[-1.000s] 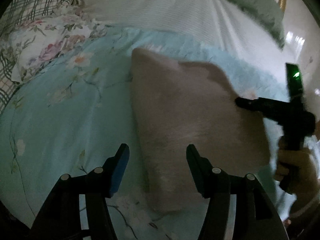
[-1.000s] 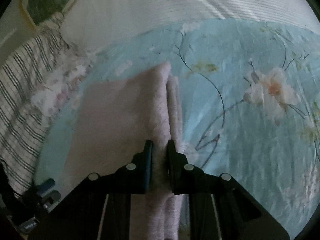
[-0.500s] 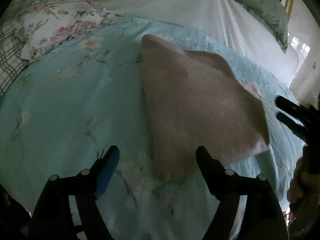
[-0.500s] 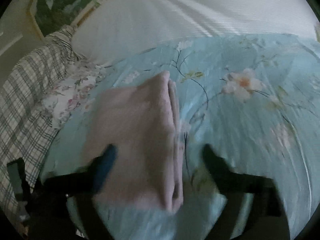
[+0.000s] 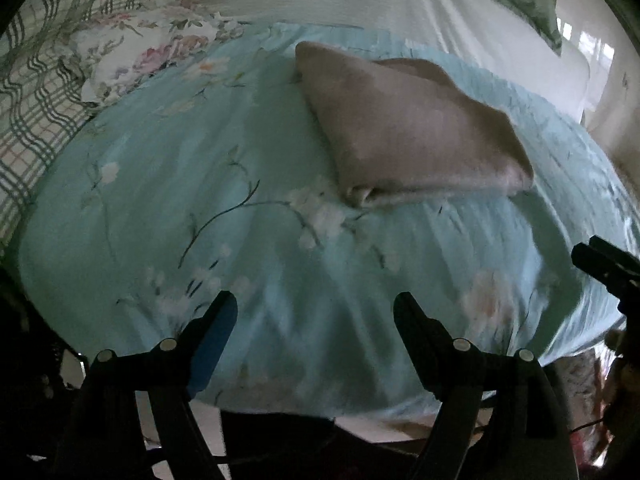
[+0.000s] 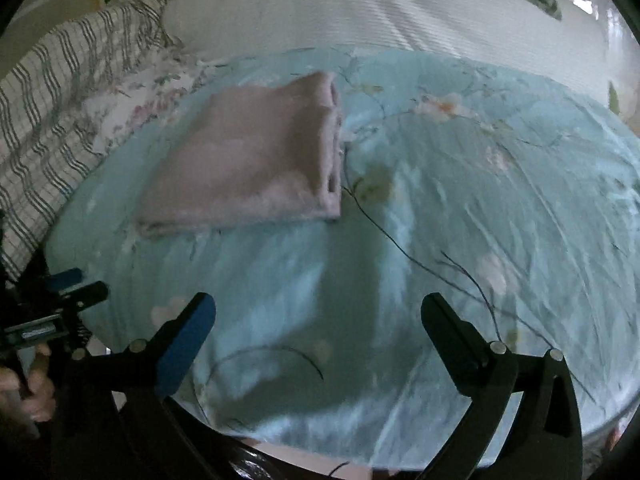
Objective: Fold small clothes
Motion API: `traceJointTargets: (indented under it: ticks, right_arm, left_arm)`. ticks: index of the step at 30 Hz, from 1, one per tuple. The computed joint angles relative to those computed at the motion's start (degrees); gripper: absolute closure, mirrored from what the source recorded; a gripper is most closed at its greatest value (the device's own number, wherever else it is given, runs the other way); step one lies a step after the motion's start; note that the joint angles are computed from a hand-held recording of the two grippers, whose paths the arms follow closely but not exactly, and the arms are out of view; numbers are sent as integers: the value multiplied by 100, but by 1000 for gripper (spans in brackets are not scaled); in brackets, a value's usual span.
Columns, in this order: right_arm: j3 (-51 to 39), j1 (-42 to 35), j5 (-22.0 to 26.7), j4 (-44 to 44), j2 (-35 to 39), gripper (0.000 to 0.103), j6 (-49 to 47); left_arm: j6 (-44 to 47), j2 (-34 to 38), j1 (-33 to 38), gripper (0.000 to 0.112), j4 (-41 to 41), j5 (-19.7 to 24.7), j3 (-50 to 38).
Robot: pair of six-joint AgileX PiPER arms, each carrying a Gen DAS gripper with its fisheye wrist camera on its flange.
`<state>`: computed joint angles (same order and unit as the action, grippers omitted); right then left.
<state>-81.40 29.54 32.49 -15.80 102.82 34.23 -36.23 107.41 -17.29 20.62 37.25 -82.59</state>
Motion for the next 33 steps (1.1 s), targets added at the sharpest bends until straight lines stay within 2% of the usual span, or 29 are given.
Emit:
traceJointTargets:
  ticks: [2,6,13,16,20,24,27,30,33]
  right_arm:
    - [19,29,-15,193,-31,1,-279]
    - [-17,244,84,-126,-147,1,-127]
    - [-455,647,634,-688,-36,1,-147]
    - [-715,617,780,-470,143,1,-402]
    - [-945,409,722,168,266,1,-994]
    - [-1145,322,713,294,336,1,-1092]
    - [-1281,138,632,851,432,1,-1451]
    - [-1475,-15,763,1402,606,1,-1847]
    - [-1556,-52,834,1513,673,1,-1924]
  left_arm:
    - [-304,-145,-98,31,309,3,214]
    - [-479,-313,-151,31,540,75,360]
    - [-792,-553,-533,27,1382,412,273]
    - [-669,-462,-620,27,1403,662,-3]
    - [-426,-314,-538,27,1127,886,-359]
    - [-450,-178,-385,26,1134,1058,-685]
    - [-323,-15,-307,26,1074,1223,-961]
    - [-211,124,-250,26,1019,1308,-1178]
    - [-114,295,-253,27,986,1427,-1462]
